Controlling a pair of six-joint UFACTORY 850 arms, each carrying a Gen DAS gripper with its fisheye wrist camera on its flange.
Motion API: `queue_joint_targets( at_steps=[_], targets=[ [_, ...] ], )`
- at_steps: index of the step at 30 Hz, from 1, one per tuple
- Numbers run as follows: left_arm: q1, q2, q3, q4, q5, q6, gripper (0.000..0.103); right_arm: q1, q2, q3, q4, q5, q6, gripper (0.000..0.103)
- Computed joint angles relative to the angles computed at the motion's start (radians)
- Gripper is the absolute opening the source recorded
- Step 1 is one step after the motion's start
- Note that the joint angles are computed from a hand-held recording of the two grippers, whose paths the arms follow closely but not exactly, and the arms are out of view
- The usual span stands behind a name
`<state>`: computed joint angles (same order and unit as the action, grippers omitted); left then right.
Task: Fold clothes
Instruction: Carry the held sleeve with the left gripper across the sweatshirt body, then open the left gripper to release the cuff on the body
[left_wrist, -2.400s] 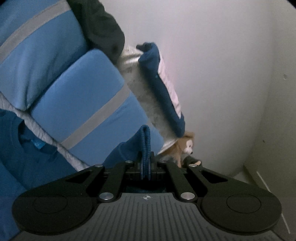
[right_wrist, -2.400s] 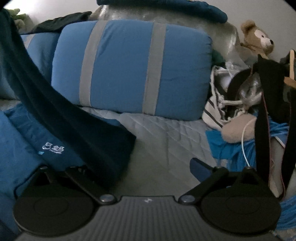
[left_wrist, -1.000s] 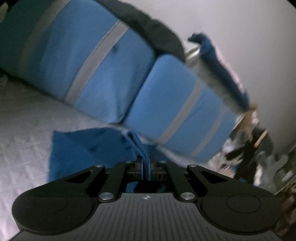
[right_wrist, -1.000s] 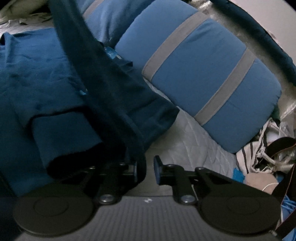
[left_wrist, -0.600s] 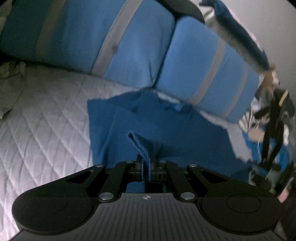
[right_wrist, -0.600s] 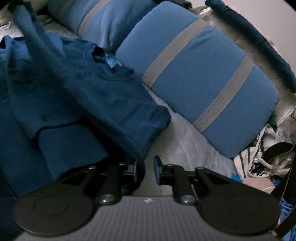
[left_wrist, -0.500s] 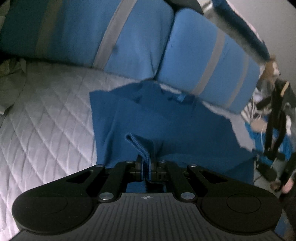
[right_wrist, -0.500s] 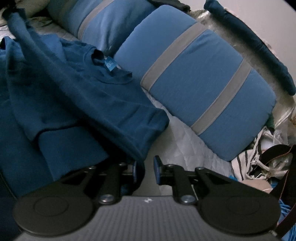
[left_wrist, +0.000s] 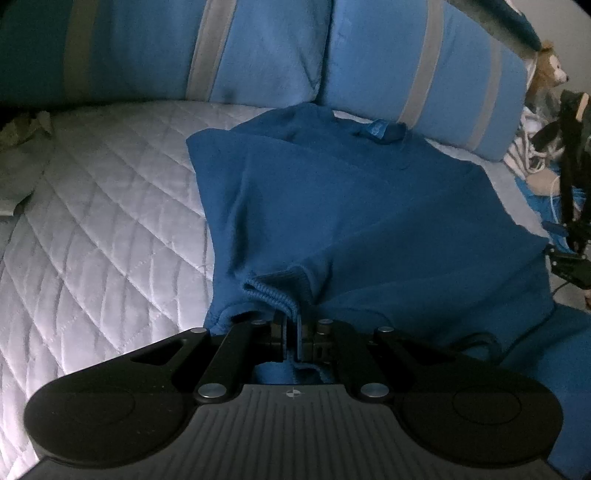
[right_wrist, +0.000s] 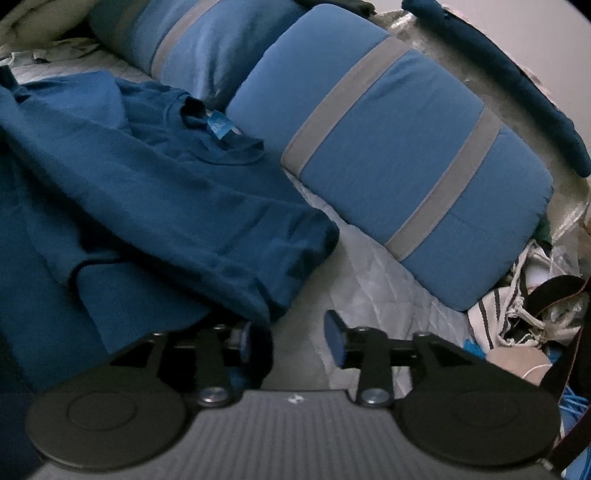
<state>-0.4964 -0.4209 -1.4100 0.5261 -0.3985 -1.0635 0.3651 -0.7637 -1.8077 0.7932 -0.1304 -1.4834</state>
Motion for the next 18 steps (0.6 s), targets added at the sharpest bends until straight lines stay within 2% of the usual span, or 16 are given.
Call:
queue_joint_targets(
  at_steps=[5, 11, 13, 15, 16, 18],
  targets=[
    [-0.002, -0.006, -0.008, 0.016, -0.018, 0.000, 0.005, -0.010, 0.006, 0.007, -0.043, -0.030, 0.026, 0.065],
    [-0.015, -0.019, -0.027, 0.055, -0.058, -0.034, 0.007, -0.003, -0.010, -0.018, -0.462, -0.045, 0.436, 0.066],
    [-0.017, -0.014, -0.024, 0.068, -0.065, -0.060, 0.011, 0.002, -0.008, -0.019, -0.551, -0.056, 0.510, 0.070],
    [-0.016, 0.001, -0.012, 0.064, -0.055, -0.078, 0.018, 0.002, 0.004, -0.008, -0.572, -0.061, 0.510, 0.076],
    [-0.016, 0.008, -0.008, 0.066, -0.056, -0.093, 0.024, -0.001, 0.012, -0.001, -0.550, -0.065, 0.482, 0.080],
    [-0.020, 0.023, 0.000, 0.089, -0.075, -0.147, 0.030, -0.009, 0.030, 0.012, -0.490, -0.077, 0.416, 0.083]
  ],
)
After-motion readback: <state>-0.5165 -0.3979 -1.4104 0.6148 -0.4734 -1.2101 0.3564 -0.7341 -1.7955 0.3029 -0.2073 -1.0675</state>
